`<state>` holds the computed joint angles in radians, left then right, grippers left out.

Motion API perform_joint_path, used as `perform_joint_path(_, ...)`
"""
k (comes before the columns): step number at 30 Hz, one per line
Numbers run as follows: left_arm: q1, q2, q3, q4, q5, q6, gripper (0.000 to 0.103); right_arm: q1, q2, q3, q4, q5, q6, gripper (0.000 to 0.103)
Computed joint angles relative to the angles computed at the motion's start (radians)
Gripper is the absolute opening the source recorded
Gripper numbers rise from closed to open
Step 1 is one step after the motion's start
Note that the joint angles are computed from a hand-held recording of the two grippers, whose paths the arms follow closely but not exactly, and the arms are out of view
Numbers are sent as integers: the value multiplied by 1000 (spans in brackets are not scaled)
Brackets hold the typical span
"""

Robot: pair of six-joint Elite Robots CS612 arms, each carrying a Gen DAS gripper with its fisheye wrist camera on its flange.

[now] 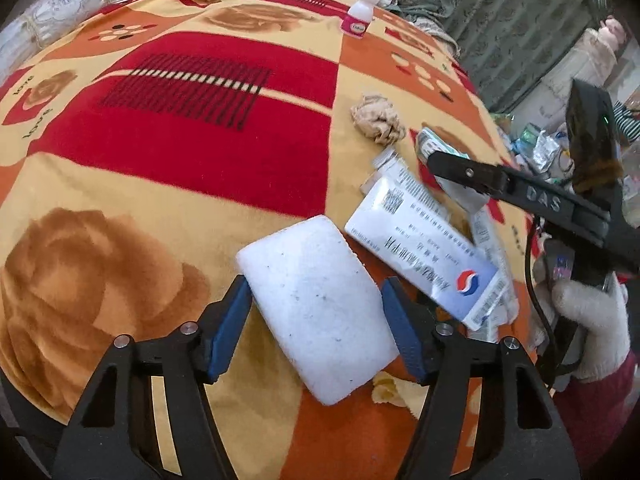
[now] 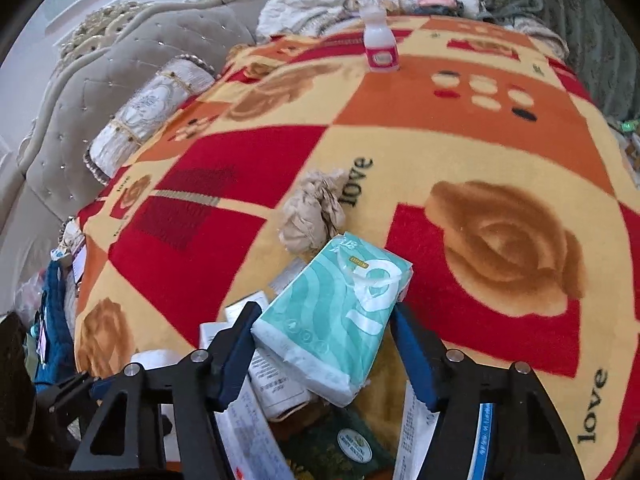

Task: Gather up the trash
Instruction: 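Grasp the white foam block with the left tool while the right tool grasps the tissue pack, then carry the foam block and teal tissue pack over the black bin with both tools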

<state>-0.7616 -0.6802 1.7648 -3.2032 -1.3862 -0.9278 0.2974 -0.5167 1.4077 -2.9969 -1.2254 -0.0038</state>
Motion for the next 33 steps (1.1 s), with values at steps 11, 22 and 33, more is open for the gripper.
perform_joint_path(11,-13,-21,-5,-4,66,59,65,-12,-44,79,-121,28,-14,63)
perform_joint_path(22,-32,-19,-53,14,105,147,65,-21,-72,141,-175,9,-26,64)
perform_joint_path(33,-48,0,-121,42,110,219,65,-49,-107,221,-243,-19,-9,64)
